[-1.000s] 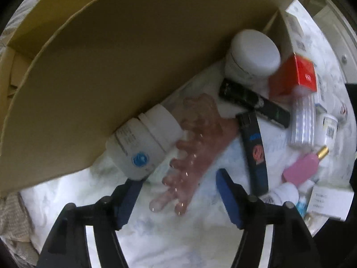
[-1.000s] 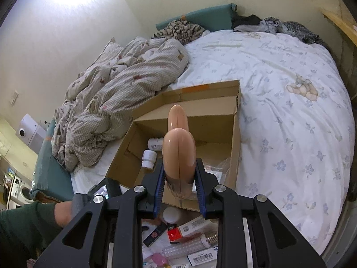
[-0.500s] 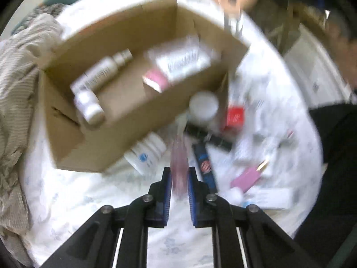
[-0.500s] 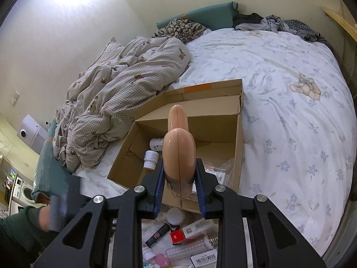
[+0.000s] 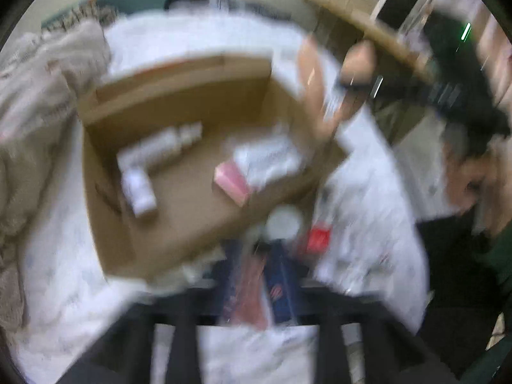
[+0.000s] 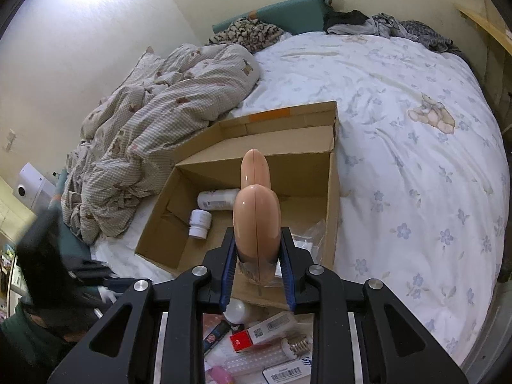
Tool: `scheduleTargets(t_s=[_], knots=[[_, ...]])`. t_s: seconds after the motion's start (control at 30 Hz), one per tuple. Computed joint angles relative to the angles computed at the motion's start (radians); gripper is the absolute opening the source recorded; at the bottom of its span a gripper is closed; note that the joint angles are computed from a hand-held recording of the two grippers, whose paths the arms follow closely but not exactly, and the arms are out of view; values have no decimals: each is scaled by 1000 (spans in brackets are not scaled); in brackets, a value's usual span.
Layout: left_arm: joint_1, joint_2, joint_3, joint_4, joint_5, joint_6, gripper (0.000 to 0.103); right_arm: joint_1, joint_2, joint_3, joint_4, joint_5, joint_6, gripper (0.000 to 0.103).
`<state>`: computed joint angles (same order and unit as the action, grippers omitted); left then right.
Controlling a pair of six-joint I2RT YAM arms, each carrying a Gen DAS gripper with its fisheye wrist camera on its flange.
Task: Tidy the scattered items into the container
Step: 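Grasp the pink plastic comb with the left tool and lift it, then carry the pink comb toward the box with the left tool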
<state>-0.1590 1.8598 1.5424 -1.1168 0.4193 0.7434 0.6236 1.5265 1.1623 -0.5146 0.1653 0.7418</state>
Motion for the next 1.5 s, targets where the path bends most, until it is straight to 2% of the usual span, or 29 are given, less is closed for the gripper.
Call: scheduleTargets(t_s=[0.03,0.07,0.33,0.4,0.43,0.47,0.5,0.53,0.6,0.7,0.87,1.03,1.07,1.13,1.27,1.33,1.4,1.5], knots=[[-21,6,-27,33,-52,-10,63,-2,3,1,-2,-2,-2,27],[-42,5,-63,53,-115,-9,63,-2,5,2,-4,-4,-4,27],[-120,118,-136,104,-276,-39,63,21,1,3,-10,-5,-14,27],[-131,138,-158,128,-297,-39,66,23,-1,3,-13,-5,-19,27],[-130,133,-171,150,-287,-35,68,23,-1,4,-14,-6,-21,27],[-127,140,-160,146,-271,-43,58,23,1,6,-17,-7,-25,27],[-124,145,-150,143,-258,-51,37,23,3,7,-19,-9,-27,27],[-124,143,-150,142,-262,-55,35,23,4,9,-19,-11,-30,27],[-125,137,-153,140,-271,-59,35,22,6,11,-18,-14,-30,27],[-124,50,-218,155,-267,-7,35,19,7,13,-14,-15,-27,27],[-39,-123,-227,47,-108,63,35,17,-16,6,1,-3,-17,27],[49,-287,-249,43,49,44,35,17,-28,-2,-5,1,-15,27],[53,-301,-238,47,74,13,35,18,-29,-4,-5,1,-14,27],[58,-306,-206,74,112,-53,35,20,-24,-8,1,1,-11,27],[35,-224,-78,172,119,-201,35,25,13,-4,15,2,-10,27],[19,-165,-13,220,98,-248,35,25,31,-4,27,-8,-9,27],[2,-117,-10,318,64,-291,35,27,52,4,36,-11,-10,27],[-8,-53,12,373,43,-324,35,26,85,20,54,-18,-13,27]])
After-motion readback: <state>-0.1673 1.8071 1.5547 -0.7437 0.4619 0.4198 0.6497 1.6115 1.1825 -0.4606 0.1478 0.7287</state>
